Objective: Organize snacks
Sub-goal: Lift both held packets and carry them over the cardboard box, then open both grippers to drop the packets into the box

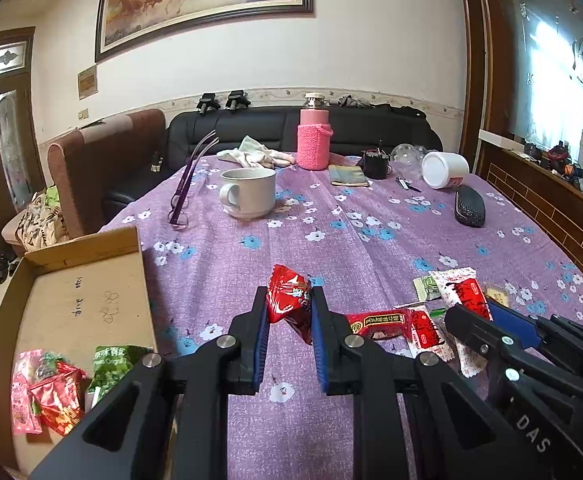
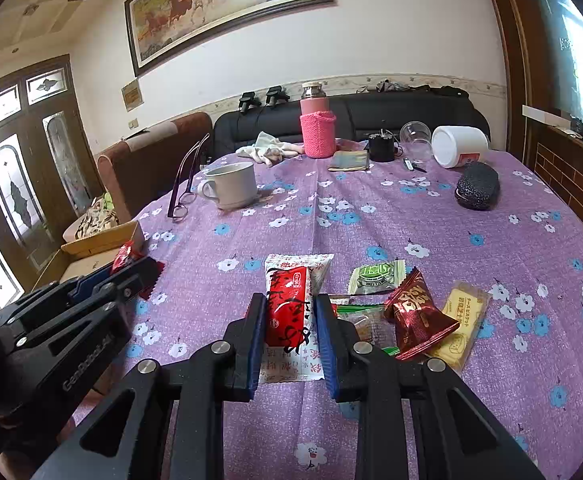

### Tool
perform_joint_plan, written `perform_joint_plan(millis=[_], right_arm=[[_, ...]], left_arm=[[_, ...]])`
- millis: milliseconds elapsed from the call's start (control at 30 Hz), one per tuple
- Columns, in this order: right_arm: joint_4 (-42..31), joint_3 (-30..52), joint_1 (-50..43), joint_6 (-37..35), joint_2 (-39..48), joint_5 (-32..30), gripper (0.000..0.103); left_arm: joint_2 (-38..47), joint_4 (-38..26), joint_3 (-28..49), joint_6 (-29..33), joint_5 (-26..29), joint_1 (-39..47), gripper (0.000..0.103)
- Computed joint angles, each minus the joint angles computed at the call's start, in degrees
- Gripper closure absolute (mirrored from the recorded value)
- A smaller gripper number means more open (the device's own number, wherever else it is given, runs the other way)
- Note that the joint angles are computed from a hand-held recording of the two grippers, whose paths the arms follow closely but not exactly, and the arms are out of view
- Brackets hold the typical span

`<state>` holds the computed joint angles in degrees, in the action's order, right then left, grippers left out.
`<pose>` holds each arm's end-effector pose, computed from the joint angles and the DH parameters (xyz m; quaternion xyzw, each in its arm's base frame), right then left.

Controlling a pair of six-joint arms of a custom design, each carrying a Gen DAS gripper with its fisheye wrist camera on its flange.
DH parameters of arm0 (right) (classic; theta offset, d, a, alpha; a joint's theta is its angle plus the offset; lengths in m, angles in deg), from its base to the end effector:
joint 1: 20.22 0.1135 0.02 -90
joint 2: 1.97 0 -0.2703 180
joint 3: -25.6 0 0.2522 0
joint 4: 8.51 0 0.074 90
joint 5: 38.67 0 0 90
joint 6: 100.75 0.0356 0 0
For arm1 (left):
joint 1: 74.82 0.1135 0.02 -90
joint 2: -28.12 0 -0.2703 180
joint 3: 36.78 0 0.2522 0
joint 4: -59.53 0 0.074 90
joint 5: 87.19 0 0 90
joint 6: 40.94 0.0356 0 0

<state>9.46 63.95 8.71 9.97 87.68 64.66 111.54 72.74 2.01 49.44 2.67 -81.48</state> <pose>0.2375 0.1219 0.1273 -0.0076 0.8759 0.1052 0.4707 0.2603 -0.0303 0.1477 0.0530 0.8705 -0.0257 0.4886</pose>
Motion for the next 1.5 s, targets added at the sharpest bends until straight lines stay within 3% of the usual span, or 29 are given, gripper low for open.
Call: perform_joint_plan(millis=[200, 433, 867, 1167, 1500], right_arm=[[-2.7, 1.0, 1.0, 1.1, -1.6, -1.2, 0.076], [-5.7, 4.3, 5.3, 1.6, -0.9, -3.7, 0.076], [-11.4, 19.8, 18.1, -0.6, 10.3, -4.8, 0.076], [-16.8, 33.0, 22.0, -1.8, 21.7, -6.8, 0.076], [-20.5, 41.8, 22.2, -2.1, 29.3, -5.9, 0.075]], left_arm=[[-5.8, -4.0, -1.4, 0.3, 2.9, 3.3, 0.084], [-11.7, -10.4, -1.3, 2.0, 10.2, 14.4, 0.084], [-3.2, -17.7, 5.7, 7.1, 21.7, 36.7, 0.084], [5.0, -20.0, 10.7, 10.1, 22.5, 45.0, 0.084], [9.2, -19.5, 12.6, 10.4, 22.7, 47.1, 0.084]])
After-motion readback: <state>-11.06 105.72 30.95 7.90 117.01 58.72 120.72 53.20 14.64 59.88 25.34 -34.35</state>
